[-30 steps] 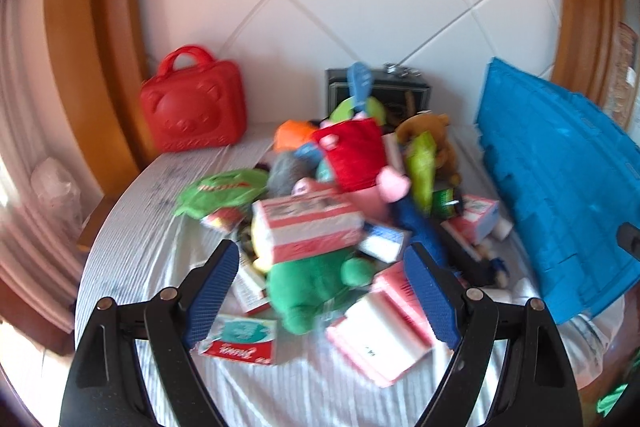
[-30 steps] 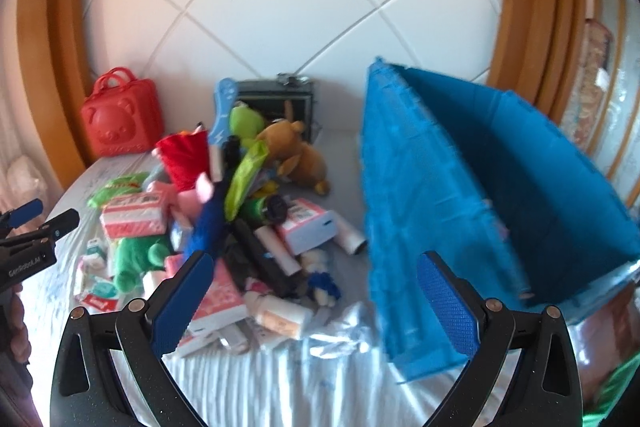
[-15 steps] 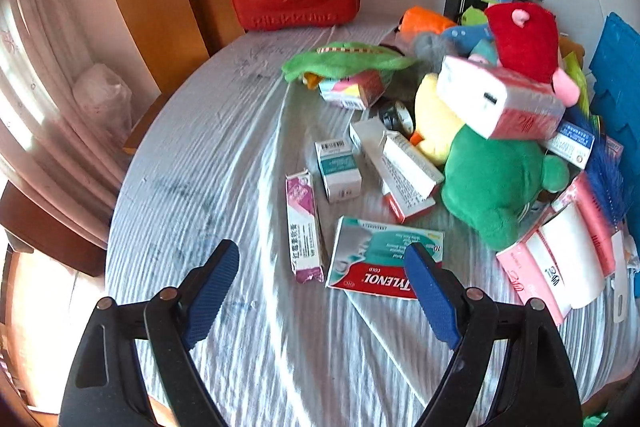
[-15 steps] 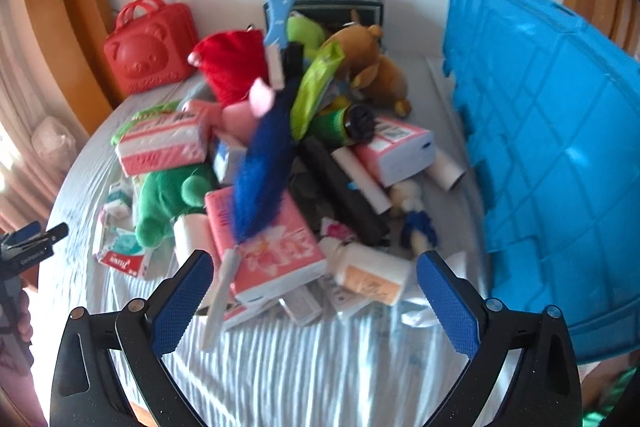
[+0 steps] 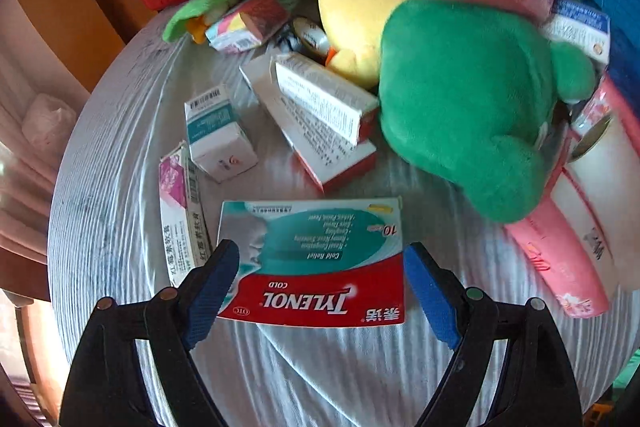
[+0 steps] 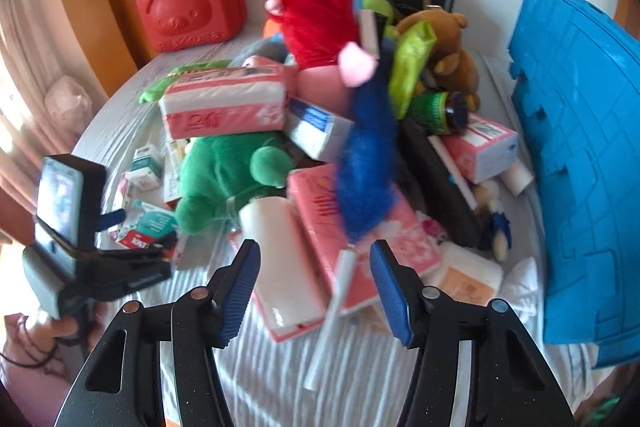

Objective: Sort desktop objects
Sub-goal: 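Grasp the Tylenol box with the left gripper while the right grasps a white roll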

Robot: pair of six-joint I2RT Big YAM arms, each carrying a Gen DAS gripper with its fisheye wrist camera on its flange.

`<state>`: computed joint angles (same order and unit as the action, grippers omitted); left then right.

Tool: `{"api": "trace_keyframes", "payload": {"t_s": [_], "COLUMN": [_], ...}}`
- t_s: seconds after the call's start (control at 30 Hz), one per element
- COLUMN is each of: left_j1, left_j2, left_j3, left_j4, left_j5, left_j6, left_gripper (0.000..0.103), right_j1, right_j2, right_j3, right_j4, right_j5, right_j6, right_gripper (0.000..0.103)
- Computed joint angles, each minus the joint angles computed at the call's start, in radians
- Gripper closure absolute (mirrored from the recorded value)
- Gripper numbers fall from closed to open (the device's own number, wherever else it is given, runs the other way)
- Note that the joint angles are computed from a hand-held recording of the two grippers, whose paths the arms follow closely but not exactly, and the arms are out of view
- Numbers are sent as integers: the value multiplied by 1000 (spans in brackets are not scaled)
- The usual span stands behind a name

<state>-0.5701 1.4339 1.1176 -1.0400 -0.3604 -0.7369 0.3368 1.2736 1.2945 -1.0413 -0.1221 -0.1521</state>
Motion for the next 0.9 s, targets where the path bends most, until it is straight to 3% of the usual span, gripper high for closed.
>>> {"api": "trace_keyframes", "payload": {"t_s": [0.03, 0.17, 0.23, 0.4, 0.53, 0.6, 0.7, 0.77, 0.9], "left_j1": [2, 18, 30, 43, 62, 88, 137, 185, 235], "left_j2": [-24, -111, -181, -272, -348, -369, -328, -264, -163], "left_j3": [-24, -100, -157, -226, -245, -233, -199, -188, -168], "left_j4": [26, -6, -26, -162, -172, -154, -114, -77, -47], "left_j5": [4, 16, 21, -19, 22, 39, 72, 95, 148], "left_j6": [-4, -26, -37, -101, -167, -195, -222, -217, -204], "left_gripper": [17, 17, 16, 16, 16, 16, 16, 16, 16], "right_j1": [16, 53, 67, 86, 107, 112, 104, 94, 87], "right_j2": [8, 36, 47, 64, 59, 56, 56, 79, 105], "right_j3": [-1, -10, -17, -33, -54, -54, -43, -28, -30], "right_j4": [4, 2, 1, 11, 28, 16, -13, -44, -44], "right_j5": [4, 15, 35, 122, 176, 172, 130, 94, 112], "right_j6": [3, 17, 13, 21, -13, -20, -21, -13, -9], "right_gripper": [46, 43, 28, 21, 21, 31, 43, 44, 46]}}
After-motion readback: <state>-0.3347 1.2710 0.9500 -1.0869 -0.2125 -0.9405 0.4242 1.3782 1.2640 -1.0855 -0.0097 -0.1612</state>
